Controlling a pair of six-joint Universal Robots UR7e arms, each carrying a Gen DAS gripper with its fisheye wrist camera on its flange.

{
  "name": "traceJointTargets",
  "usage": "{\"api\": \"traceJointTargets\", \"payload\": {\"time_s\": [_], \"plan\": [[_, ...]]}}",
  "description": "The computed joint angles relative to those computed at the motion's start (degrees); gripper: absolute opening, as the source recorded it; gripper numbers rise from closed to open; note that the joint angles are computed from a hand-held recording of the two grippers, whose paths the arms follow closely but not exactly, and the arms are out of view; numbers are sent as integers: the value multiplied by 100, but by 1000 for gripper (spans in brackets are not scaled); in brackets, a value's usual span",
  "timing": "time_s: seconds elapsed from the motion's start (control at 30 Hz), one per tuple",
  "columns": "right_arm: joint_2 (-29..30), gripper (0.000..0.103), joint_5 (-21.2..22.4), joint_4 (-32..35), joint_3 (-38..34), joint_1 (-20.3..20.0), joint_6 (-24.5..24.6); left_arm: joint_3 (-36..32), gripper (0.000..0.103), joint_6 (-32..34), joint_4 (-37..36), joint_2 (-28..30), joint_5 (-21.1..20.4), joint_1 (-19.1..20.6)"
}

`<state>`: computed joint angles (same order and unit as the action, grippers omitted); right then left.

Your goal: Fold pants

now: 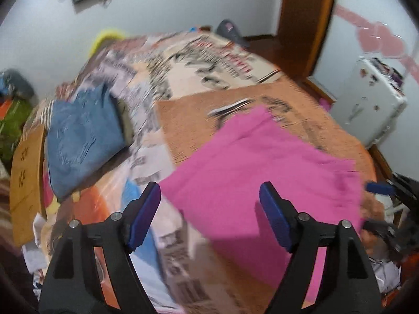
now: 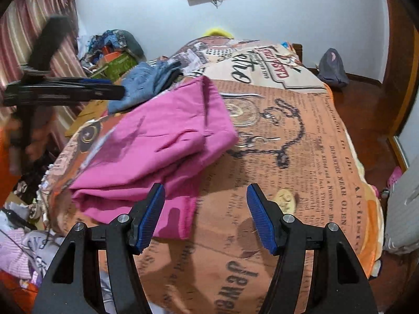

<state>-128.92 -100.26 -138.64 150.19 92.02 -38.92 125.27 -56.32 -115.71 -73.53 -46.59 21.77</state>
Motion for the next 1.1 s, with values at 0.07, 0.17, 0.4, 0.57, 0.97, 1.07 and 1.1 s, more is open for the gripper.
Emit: {"api": "traceJointTargets", "payload": {"time_s": [0.07,0.17,0.4,0.57,0.97,1.07,1.1], "plan": [[16,61,-40,69,44,89,59,51,78,42,-104,-27,-62,320],[109,61,-190,128,153,198,64,123,78,176,-239,71,-106,714],[410,64,-489,-282,212,70,-96,670,81,431,-867,-222,-292,807],[1046,64,-804,-897,82,63,-293,845,77,220,-441,-456,-225,387],[3057,57,-1373,-2589,-540,131,-705,1294,69,-372,-479,-914,-746,-449],[3154,41,-1498,-2408,-746,206,-500,1195,67,-604,-119,-1054,-583,-556],[3101,41,-1452,-2337,-787,216,-427,1159,67,-656,8,-1101,-445,-599]]}}
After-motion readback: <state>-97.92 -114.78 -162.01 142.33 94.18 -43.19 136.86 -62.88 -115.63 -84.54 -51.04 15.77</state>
